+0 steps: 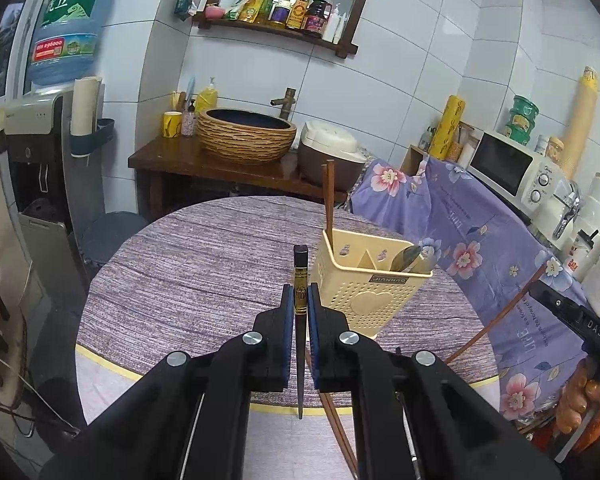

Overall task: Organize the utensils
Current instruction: 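Lower both chopsticks into the holder and open both grippers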

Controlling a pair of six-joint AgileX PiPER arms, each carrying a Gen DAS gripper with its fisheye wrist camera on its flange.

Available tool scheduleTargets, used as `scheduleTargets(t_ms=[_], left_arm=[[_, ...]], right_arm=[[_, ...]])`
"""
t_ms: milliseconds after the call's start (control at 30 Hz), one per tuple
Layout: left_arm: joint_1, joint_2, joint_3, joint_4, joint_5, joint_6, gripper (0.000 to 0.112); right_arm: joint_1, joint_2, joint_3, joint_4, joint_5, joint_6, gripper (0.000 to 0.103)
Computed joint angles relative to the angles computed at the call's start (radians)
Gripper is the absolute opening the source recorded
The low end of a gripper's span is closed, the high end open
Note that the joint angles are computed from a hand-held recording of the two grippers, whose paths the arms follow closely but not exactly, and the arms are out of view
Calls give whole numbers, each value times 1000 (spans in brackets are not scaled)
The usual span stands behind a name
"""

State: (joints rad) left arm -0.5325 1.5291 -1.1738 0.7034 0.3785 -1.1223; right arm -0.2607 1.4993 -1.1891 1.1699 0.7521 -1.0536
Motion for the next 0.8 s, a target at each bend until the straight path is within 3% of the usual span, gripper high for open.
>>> scheduleTargets(t_ms=[233, 300, 500, 633, 800], left_arm=[[34, 22, -177, -298, 73, 344, 8], [33, 36, -253, -313, 110, 379, 8], [35, 154, -604, -396, 277, 496, 8], [35, 273, -840, -367, 378, 489, 8], [9, 401, -980, -234, 394, 391, 8]], right_arm=[[26, 78, -253, -203, 47, 220, 7], [37, 109, -359, -255, 65, 288, 7], [95, 271, -809, -444, 135, 576, 7], [133, 396, -1077, -535, 165, 715, 7], [181, 431, -1047, -559, 36, 713, 7]])
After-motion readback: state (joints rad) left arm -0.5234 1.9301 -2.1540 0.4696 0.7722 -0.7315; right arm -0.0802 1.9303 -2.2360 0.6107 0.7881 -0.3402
